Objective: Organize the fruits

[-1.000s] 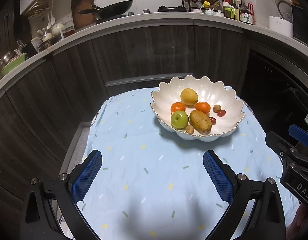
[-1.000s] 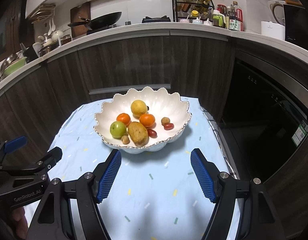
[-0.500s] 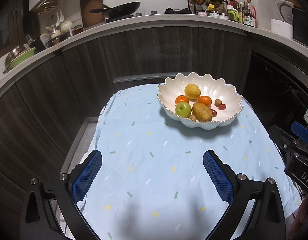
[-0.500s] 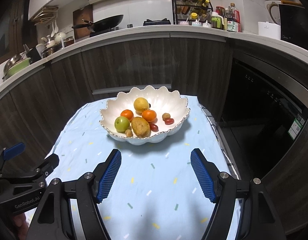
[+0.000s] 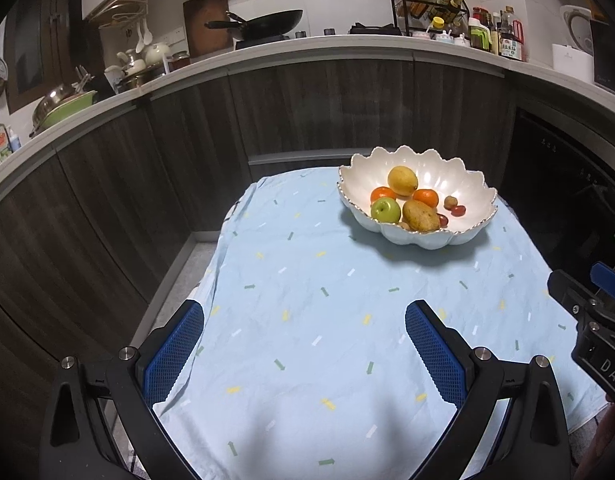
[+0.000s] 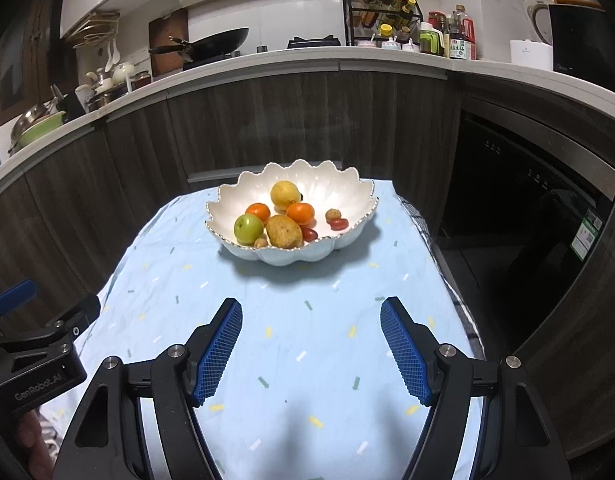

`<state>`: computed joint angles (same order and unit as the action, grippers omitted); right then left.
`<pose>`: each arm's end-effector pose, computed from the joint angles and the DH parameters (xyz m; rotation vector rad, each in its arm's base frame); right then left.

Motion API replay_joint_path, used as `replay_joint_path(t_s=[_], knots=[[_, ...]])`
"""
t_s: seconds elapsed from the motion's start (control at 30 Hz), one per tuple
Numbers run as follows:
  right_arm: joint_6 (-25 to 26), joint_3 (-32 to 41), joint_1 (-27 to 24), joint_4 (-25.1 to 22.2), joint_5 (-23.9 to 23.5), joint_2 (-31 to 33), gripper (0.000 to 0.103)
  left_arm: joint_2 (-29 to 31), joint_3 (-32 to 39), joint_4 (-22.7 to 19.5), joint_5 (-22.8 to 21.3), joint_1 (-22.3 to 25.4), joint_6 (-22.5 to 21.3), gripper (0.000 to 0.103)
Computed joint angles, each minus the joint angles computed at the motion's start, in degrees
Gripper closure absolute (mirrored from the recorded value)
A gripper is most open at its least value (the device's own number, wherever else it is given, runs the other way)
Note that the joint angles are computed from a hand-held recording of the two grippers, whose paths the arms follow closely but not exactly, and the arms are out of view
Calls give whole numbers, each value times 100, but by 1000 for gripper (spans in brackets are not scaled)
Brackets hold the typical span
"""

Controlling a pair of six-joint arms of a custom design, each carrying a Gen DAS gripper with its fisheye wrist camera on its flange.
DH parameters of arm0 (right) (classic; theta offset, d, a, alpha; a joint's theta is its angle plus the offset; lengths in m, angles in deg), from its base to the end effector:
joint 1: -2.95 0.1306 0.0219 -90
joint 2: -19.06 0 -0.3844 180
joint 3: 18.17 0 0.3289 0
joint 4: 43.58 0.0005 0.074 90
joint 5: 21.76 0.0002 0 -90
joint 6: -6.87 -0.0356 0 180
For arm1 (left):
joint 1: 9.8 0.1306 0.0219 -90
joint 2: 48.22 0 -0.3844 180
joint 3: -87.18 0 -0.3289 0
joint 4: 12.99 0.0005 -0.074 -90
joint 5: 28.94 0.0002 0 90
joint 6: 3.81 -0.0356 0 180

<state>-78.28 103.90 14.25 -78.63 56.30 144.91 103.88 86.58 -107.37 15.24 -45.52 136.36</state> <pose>0.6457 0.1360 0.3521 -0.4266 2.2068 0.2948 0.5766 -0.3838 0.3702 -0.4827 2.2474 0.3922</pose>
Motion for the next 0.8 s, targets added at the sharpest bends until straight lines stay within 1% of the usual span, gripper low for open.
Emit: replay_joint_path(t_s=[0.1, 0.13, 0.2, 0.27, 0.4, 0.57, 0.67, 0.73, 0.8], knots=[[-1, -36, -4, 16, -15, -14, 31, 3, -13, -22, 21, -7, 30, 0], [0, -50, -5, 29, -19, -21, 31, -51, -125, 44, 23, -5, 27, 0], [0, -105, -5, 84, -30, -55, 31, -50, -127, 43, 1, -8, 27, 0], [-2, -129, -3, 105, -32, -73, 31, -167, -382, 184, 6, -6, 33, 0], [-6, -165, -1, 144, -29, -100, 31, -171, -383, 182, 2, -9, 21, 0], [-32, -167, -4, 145, -22, -111, 31, -255, -564, 296, -10, -9, 15, 0], [-35, -168, -8, 142, -31, -113, 31, -193, -426, 204, -15, -12, 28, 0], [-40, -143, -13, 104, -50, -103, 31, -283, -611, 325, -22, -14, 18, 0], [-50, -122, -17, 83, -53, -97, 31, -282, -594, 313, -36, -19, 17, 0]])
